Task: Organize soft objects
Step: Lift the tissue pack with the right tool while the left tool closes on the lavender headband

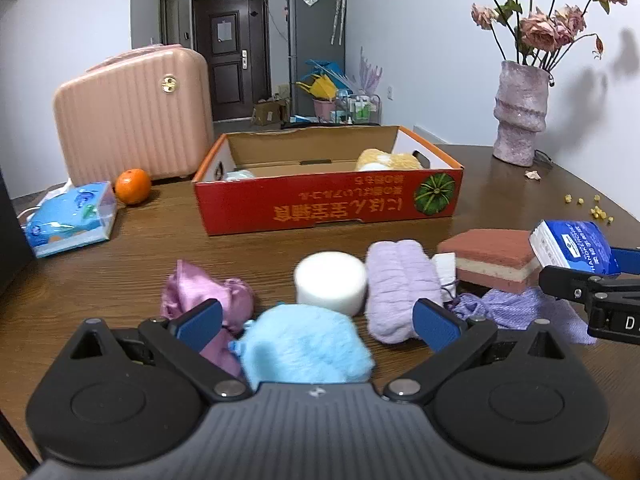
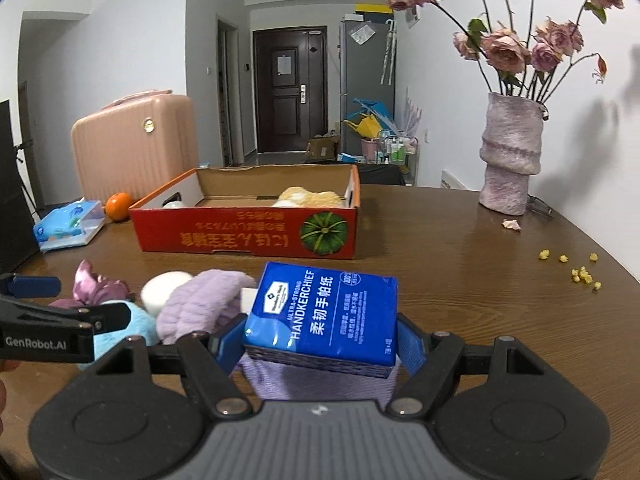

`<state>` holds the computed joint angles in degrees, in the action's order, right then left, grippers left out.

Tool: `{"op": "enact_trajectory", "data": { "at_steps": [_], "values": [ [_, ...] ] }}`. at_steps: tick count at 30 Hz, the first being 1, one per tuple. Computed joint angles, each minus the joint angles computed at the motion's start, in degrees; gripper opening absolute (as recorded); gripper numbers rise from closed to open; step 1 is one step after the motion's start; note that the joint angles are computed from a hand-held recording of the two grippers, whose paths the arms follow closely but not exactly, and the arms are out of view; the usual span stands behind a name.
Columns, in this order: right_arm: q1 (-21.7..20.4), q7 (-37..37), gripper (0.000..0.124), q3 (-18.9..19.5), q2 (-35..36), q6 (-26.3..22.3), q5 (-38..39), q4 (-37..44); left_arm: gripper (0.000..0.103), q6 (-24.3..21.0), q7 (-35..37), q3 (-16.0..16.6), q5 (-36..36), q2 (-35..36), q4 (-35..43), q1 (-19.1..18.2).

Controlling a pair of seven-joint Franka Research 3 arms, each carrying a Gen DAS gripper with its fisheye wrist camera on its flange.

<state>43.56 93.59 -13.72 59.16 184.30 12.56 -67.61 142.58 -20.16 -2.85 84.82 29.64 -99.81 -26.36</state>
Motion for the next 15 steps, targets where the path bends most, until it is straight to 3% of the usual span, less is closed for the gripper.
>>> {"op": "enact_trajectory", "data": {
  "at_steps": [15],
  "values": [
    [-4.0,-0.4,0.075,1.3,3.5,-0.2,0.6,5.1,0.103,1.5,10.8,2.3,-10.7,8.8,11.9,-1.9]
  ]
}}
